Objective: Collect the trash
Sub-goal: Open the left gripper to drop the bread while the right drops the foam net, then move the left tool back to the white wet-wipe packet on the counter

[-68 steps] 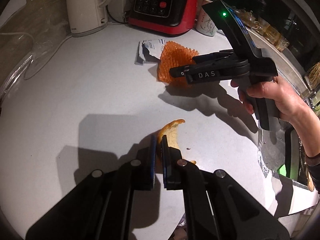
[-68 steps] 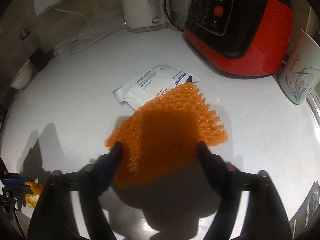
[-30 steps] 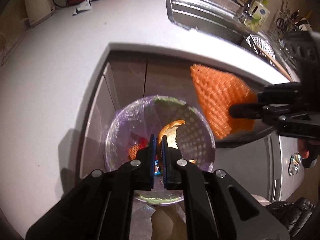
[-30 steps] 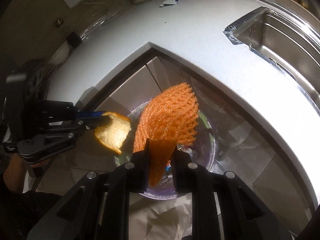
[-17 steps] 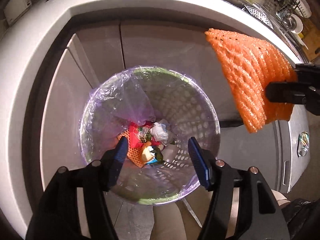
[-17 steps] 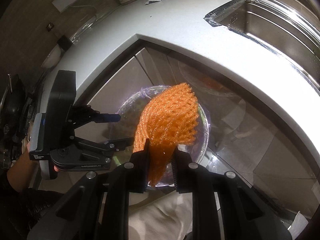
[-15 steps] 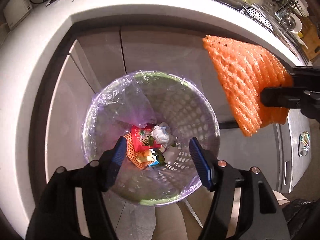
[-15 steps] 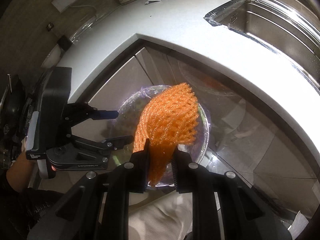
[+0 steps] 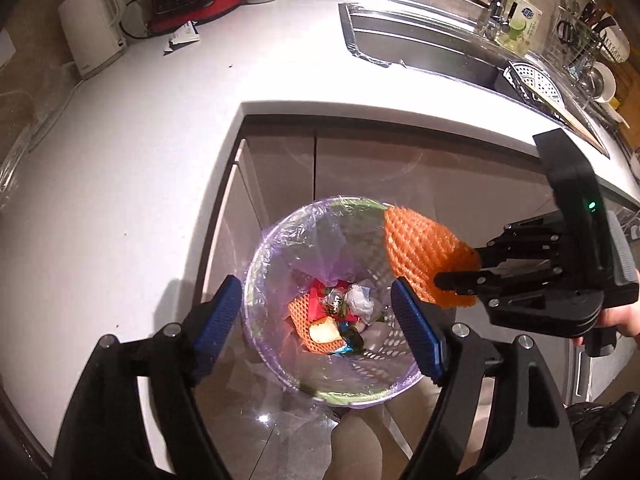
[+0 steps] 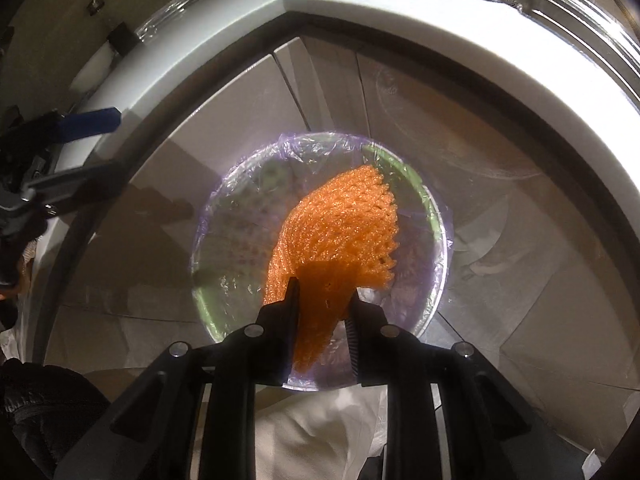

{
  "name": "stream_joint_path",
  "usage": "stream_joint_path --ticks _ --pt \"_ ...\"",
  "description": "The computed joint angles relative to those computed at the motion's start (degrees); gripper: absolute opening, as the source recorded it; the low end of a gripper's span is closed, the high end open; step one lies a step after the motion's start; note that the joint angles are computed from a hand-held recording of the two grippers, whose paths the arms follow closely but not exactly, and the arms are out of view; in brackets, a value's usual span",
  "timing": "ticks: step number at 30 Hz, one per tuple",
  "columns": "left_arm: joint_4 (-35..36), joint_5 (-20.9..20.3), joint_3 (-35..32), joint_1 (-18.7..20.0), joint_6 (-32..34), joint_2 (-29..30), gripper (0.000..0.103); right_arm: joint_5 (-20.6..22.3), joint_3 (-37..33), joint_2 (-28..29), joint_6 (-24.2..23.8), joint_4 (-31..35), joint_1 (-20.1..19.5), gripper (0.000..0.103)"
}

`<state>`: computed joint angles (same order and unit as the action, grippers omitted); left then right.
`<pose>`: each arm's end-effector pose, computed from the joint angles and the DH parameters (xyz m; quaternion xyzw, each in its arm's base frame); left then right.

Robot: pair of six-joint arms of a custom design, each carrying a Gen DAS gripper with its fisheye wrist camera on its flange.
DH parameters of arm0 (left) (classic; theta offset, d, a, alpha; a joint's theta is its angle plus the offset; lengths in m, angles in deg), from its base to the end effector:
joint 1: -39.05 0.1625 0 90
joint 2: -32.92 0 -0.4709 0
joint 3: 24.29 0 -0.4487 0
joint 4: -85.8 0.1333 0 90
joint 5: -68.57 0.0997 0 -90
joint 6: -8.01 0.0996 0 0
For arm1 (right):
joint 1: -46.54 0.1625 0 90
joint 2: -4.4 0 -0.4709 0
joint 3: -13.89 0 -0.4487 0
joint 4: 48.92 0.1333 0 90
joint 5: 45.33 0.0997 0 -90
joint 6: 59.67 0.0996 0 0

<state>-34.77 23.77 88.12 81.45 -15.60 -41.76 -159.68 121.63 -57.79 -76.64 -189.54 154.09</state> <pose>-0.2830 -0.5346 0.2600 0.2150 0.8963 -0.1764 0.3454 0.2813 -0.5836 0.1771 0.2808 -0.9353 0.0443 0.2105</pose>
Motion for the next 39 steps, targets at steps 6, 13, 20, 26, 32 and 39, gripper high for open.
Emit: stream_joint_path --ticks 6,13,20,26,32,39 --pt "1.7 1.5 0.2 -0.5 -1.8 -0.9 0.078 -1.0 0.0 3.3 -0.4 -1.3 -0.9 0.026" --pt "3.0 2.3 0.7 -0.9 -3.6 -1.5 0.079 -5.6 0.2 6.9 -0.6 -2.6 -0.8 0.072" --pt "3.4 2.3 0.9 -0.7 -4.5 -2.1 0.079 -7.8 0.7 6.5 0.2 -4.4 0.1 0.091" --pt "3.5 2.6 0.8 -0.6 -5.3 -2.1 0.08 -9.0 0.4 5.0 0.0 -4.9 1.3 0.094" --pt "0.7 4.3 -0.9 -0.8 -4.9 -2.4 0.088 -5.9 1.2 0.3 0.6 -9.4 3.5 0.1" --pt "-4.2 9.5 -9.0 1.9 1.5 2.2 0.094 -6.4 -3.6 -1.3 -1.4 -9.7 5.9 0.101"
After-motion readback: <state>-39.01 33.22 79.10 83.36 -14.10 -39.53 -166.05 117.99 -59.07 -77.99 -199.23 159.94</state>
